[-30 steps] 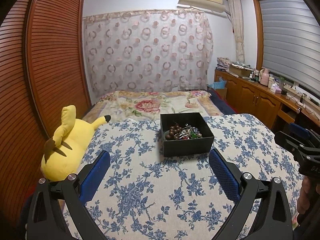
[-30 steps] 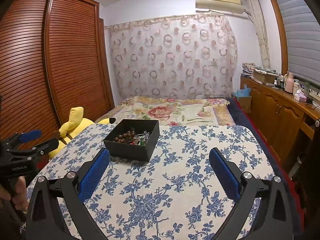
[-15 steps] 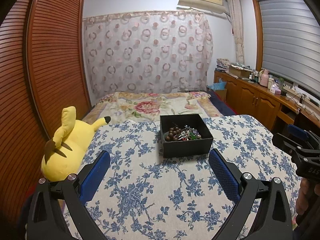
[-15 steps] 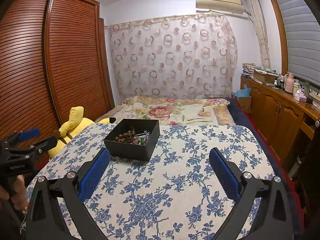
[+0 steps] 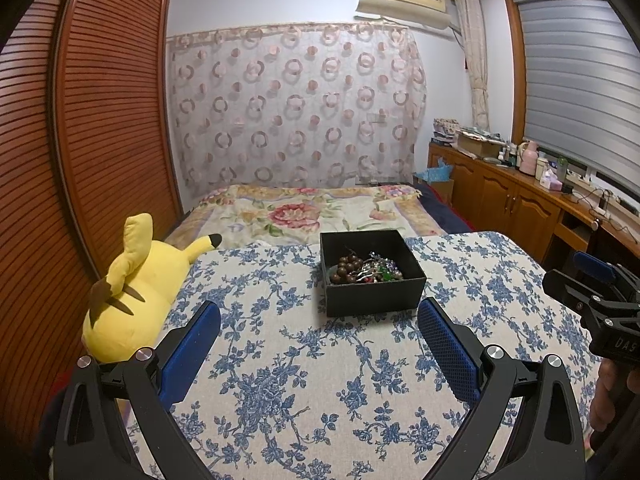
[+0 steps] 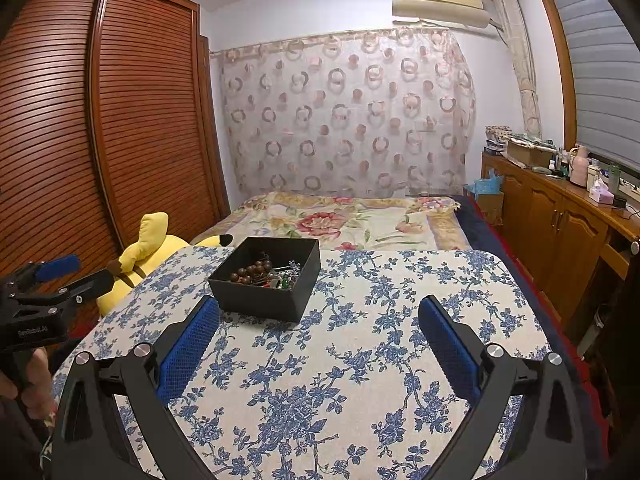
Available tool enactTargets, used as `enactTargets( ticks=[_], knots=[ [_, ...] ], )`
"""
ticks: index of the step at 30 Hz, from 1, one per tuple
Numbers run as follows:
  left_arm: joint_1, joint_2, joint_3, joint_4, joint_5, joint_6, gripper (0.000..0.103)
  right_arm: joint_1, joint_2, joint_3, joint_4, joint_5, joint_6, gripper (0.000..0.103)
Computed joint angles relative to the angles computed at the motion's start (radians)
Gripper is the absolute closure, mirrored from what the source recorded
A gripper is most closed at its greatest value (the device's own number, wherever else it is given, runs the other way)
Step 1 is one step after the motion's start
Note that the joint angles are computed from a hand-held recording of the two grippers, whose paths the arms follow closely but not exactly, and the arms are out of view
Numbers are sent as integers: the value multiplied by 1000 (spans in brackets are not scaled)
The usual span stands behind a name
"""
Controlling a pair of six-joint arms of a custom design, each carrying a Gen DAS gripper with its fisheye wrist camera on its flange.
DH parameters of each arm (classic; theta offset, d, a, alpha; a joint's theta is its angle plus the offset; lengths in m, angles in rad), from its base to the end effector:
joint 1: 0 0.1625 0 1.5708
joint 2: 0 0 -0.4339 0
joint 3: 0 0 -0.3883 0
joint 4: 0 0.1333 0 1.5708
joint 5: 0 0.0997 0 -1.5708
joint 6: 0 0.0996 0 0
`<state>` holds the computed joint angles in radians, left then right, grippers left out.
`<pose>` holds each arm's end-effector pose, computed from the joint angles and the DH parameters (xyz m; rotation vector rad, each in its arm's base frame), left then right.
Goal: Organize jewelry
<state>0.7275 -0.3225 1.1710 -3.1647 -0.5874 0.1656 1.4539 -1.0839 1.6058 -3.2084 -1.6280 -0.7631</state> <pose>-0.4380 -0.6795 0.0357 0.6512 2.1200 -1.1869 0.0483 -0.6831 0.3982 0.6950 -2.2056 1.2771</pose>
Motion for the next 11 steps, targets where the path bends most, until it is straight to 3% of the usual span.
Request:
enactTargets(
  ticks=[11],
  knots=[
    [0, -1, 1, 2, -1, -3, 8, 0, 1, -1, 0, -1, 1, 3]
  ],
)
